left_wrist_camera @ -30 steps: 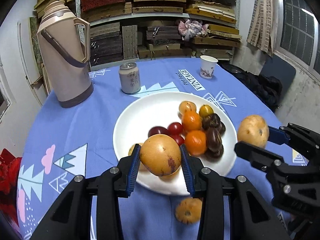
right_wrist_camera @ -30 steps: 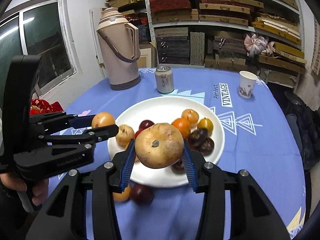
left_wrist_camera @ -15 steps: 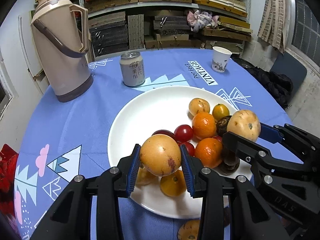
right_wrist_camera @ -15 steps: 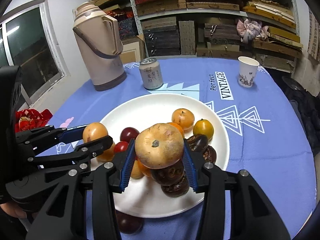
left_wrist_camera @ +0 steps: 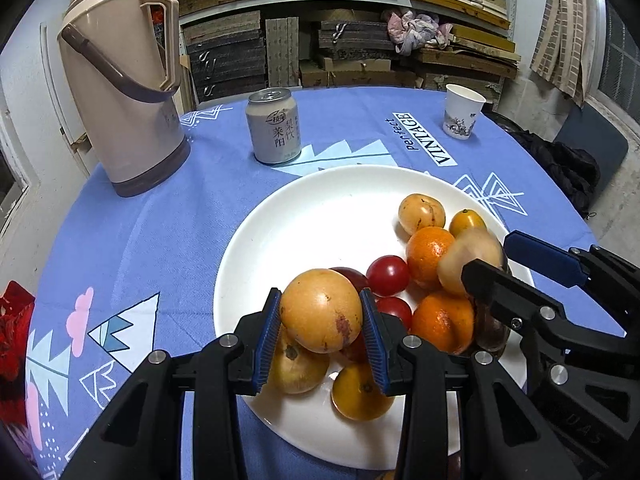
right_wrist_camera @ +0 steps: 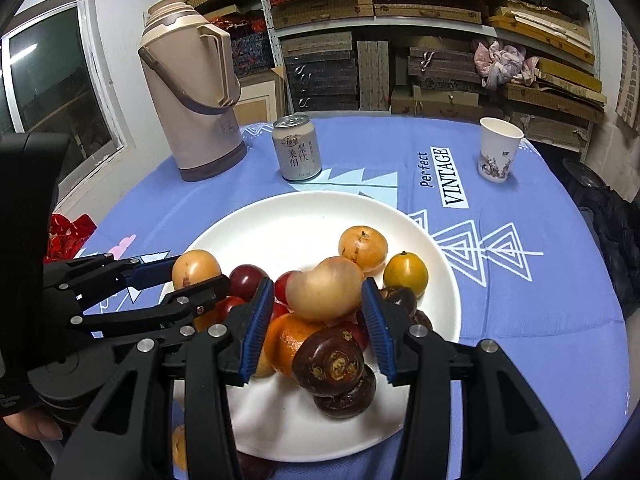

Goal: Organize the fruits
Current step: 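Carry the tan pear and tan round fruit onto the white plate and release both, then grasp a dark red plum with the right tool while the left tool grasps a speckled pear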

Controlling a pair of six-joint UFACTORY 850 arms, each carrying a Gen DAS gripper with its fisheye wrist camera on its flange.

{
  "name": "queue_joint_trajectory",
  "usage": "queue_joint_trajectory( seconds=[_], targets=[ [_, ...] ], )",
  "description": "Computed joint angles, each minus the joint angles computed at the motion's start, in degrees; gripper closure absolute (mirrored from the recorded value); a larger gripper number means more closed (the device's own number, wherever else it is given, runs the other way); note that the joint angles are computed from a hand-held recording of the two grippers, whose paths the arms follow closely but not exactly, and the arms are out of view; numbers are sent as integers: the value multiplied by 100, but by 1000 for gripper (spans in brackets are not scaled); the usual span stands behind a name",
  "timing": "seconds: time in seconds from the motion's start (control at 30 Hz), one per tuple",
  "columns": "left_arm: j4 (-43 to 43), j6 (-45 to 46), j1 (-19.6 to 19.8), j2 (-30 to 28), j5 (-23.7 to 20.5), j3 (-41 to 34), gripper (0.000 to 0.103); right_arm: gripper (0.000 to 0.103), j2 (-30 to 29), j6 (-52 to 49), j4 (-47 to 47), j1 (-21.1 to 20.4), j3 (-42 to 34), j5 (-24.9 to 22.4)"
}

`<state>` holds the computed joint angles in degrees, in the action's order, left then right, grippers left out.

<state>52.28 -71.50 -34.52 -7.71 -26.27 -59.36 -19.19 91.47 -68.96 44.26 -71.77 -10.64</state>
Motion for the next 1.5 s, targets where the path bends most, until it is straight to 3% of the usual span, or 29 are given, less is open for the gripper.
queue_joint_trajectory(
  seconds=[0.4,0.67,0.7,0.83,1.2,1.43,1.5],
  targets=[
    [-290,220,37,-21,94,-8,63,58,158,1100,-886,-76,211,208],
    [38,-65,-58,13,-28,-4,62,56,313,2169,-1807,-84,419,277],
    [56,-108,-48,43,4,13,60,56,331,2299,-1927,-77,446,273],
    [688,-770,-102,195,-35,123,37,50,437,3205,-2747,-74,591,325],
    [930,-1033,-210,570,-236,426,29,40,847,4797,-4194,36,1098,225],
    [926,-1113,-320,981,-268,883,27,37,1157,4656,-4094,260,1482,101],
    [949,-1185,-383,1096,-273,1026,21,35,1228,4625,-4050,333,1588,68]
  ],
)
